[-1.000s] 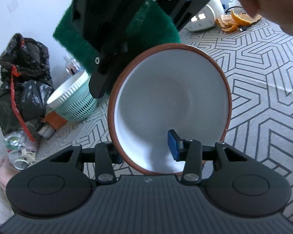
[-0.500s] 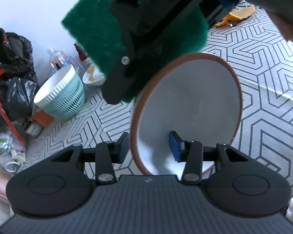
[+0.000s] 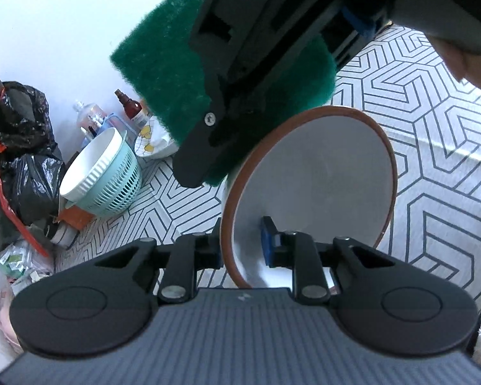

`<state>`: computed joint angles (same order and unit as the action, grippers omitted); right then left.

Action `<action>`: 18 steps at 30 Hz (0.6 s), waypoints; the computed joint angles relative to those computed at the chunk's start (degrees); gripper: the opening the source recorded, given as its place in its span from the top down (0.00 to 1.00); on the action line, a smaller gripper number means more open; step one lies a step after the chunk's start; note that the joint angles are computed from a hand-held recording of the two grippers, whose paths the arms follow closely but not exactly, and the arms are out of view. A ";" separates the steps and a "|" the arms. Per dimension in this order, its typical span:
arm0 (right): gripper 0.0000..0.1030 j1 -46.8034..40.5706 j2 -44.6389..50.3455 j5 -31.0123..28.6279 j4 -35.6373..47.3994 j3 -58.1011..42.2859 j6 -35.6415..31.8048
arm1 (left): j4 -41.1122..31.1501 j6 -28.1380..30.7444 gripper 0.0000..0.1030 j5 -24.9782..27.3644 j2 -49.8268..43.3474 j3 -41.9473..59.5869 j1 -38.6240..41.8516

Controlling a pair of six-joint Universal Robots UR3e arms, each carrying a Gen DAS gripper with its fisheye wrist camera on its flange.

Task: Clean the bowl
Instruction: 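Rotate the bowl with the left gripper while the right tool scrubs its outer base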

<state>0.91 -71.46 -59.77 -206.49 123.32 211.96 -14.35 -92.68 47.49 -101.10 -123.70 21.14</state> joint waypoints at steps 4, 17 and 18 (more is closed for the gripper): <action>0.89 -0.03 -1.70 1.24 1.58 0.66 -1.54 | -0.26 -0.28 0.80 0.18 -0.30 0.63 -0.19; 0.94 0.36 -5.92 -5.06 -5.30 9.34 1.01 | 3.59 4.10 0.87 -3.39 1.81 -4.35 1.58; 0.93 -0.07 -5.59 -4.23 -6.26 9.72 1.72 | 1.96 4.56 0.87 -3.14 2.23 -3.71 1.49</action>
